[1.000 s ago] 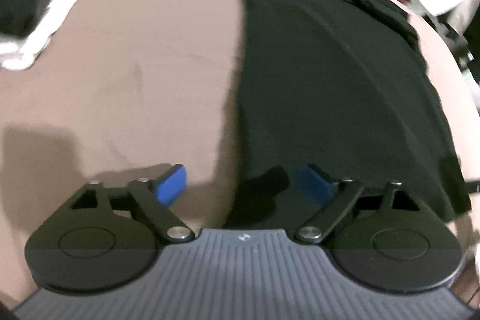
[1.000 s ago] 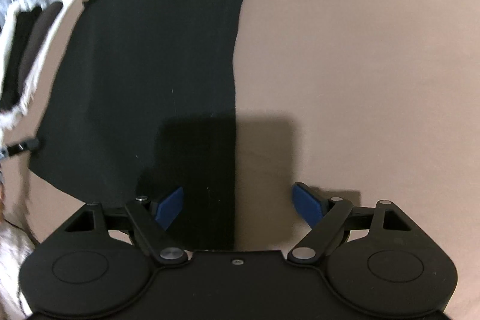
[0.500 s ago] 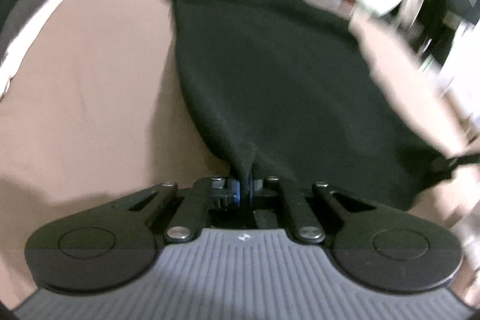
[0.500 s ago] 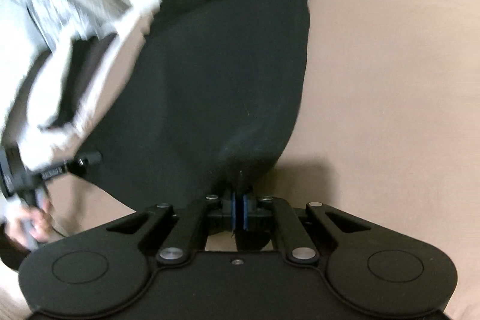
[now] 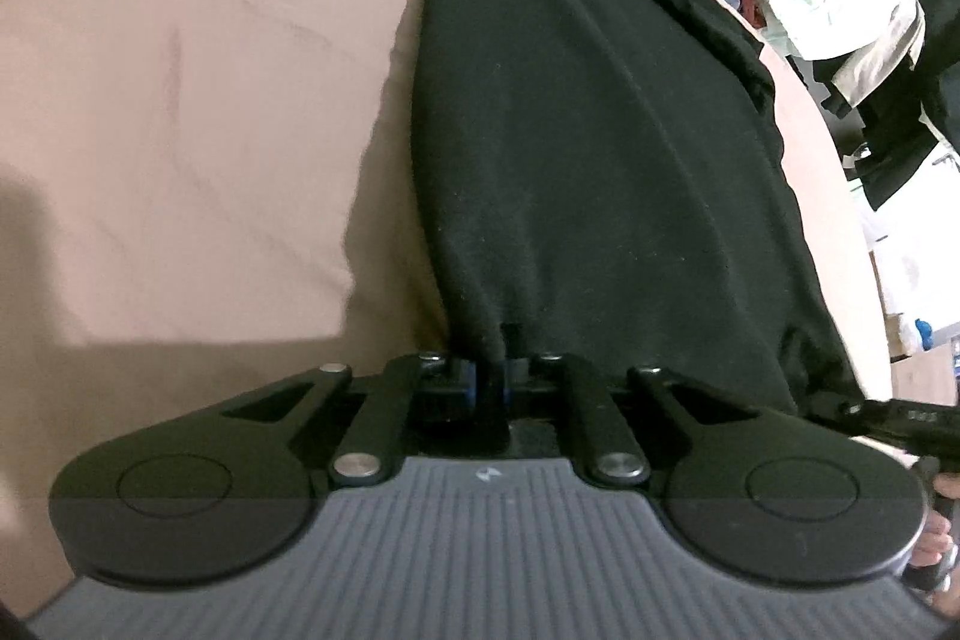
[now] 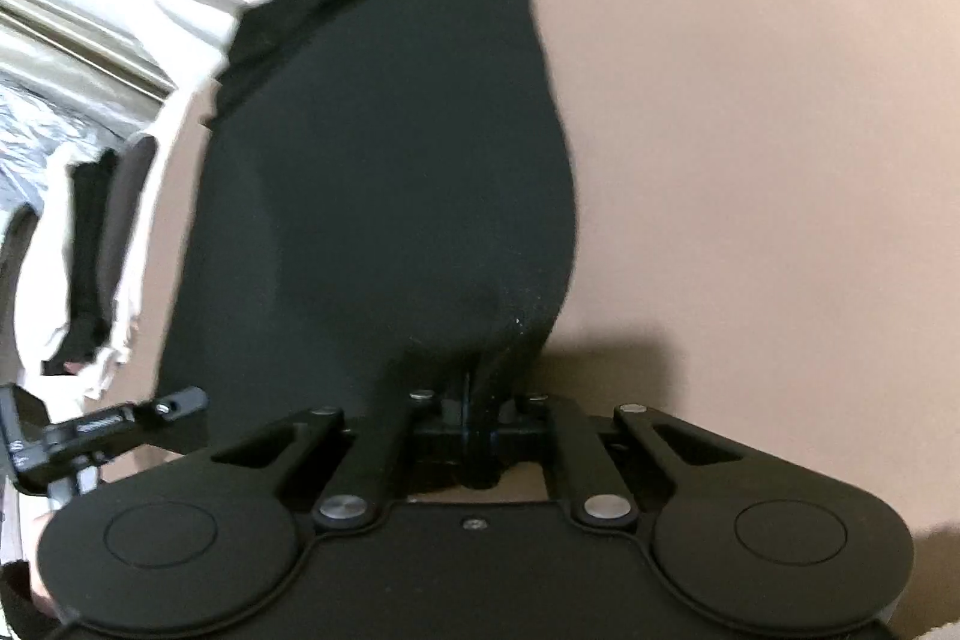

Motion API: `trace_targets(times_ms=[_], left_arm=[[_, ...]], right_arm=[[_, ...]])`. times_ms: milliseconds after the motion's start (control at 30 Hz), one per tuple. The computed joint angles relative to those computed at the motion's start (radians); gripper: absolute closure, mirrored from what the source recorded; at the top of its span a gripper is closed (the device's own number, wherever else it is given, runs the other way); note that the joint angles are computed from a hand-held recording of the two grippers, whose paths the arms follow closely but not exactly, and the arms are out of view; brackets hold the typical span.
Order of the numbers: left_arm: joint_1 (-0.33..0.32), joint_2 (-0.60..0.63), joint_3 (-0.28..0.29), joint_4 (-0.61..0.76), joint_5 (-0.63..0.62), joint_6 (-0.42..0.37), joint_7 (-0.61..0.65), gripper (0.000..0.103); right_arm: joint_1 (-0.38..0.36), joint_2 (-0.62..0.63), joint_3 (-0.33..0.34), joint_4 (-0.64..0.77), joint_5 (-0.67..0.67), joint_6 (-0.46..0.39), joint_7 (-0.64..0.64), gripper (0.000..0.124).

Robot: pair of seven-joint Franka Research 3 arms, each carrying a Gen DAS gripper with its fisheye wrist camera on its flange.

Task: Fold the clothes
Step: 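Close both grippers on the end of the black shirt strip, then fold the held strip end over onto the rest of the shirt, then release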

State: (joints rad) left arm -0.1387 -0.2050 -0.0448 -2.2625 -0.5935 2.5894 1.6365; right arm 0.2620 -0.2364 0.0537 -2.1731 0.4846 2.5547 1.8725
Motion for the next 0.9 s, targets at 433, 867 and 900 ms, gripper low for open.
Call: trace_targets(times_ms=[433, 867, 900], left_arm=[[-0.142, -0.376, 0.081, -0.186, 0.040, 0.134, -0.046, 0.099], [-0.163, -0.568, 0.147, -0.256, 0.253, -0.013, -0.190, 0.098], [-0.168, -0.508, 0.149, -0.227, 0.259, 0.031, -0.172, 0.098]], right_arm=[[0.022, -0.260, -0.040, -0.140, 0.118, 0.147, -0.112, 0.116], [0.016, -0.384, -0.114, -0.130, 0.101, -0.075, -0.167, 0.116], [0.021, -0.312, -0.126, -0.089, 0.125, -0.044, -0.196, 0.116]])
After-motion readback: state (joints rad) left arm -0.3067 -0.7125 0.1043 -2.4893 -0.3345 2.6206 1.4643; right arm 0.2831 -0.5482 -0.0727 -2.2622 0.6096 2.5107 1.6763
